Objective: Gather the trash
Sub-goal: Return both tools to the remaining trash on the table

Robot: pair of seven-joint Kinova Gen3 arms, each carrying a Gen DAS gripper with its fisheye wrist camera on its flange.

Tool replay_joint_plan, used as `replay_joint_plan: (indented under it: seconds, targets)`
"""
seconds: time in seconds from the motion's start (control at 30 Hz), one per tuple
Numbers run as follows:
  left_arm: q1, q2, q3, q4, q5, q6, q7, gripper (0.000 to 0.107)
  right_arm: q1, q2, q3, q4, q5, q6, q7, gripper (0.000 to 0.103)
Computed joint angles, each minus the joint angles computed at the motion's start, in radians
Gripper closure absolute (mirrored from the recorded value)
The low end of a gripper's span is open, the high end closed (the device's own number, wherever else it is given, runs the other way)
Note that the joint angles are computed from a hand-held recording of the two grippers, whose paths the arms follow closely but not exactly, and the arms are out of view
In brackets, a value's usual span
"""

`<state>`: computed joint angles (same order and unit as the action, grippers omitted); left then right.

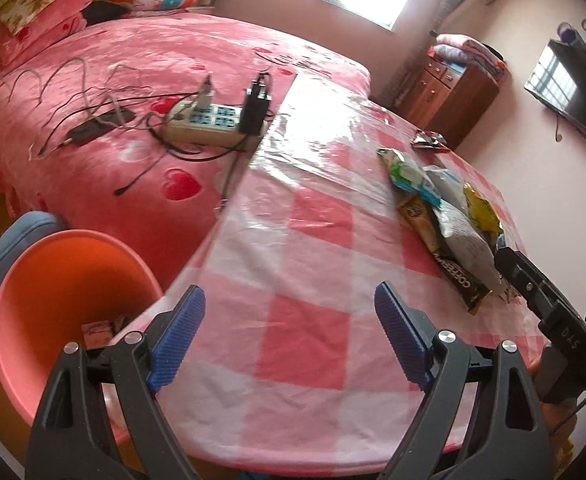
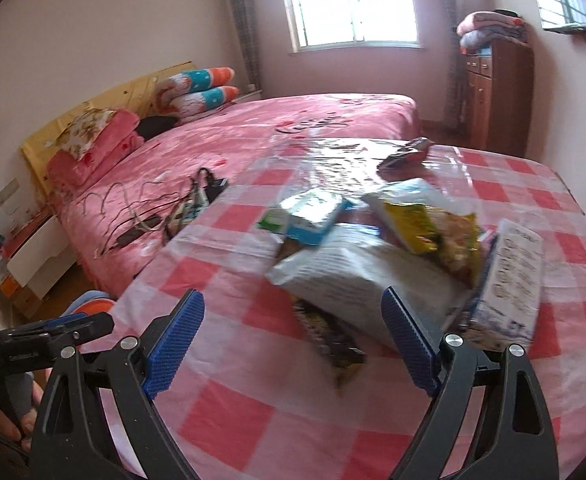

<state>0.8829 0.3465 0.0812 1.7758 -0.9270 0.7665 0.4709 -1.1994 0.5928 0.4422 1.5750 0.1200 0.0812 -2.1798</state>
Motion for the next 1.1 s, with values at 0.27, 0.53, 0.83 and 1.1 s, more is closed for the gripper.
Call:
replay_joint_plan:
  seconds: [0.27,0.53,0.83,1.1]
  targets:
    - [-0.007,0.061,-0.004,-0.102,0.069,0.003,-0.122,0.02,-0.042,-0.002,0.111,0.064,-0.049,-0.043,-0.004,0.014]
    - [0.015,0.107,-0.033,-0.192,0.127,0.015,-0.23,0.02,-0.038,-0.005,0.149,0.099,-0.117,-0.069,0.036,0.014]
    - [0.031,0.163,-0.06,-0.299,0.196,0.025,-0.351,0.02,-0.02,-0.012,0.176,0.138,-0.196,-0.096,0.079,0.014]
    - [0.039,0.221,-0.08,-0.403,0.262,0.038,-0.46,0.02,0.027,-0.019,0.159,0.153,-0.254,-0.098,0.118,0.014]
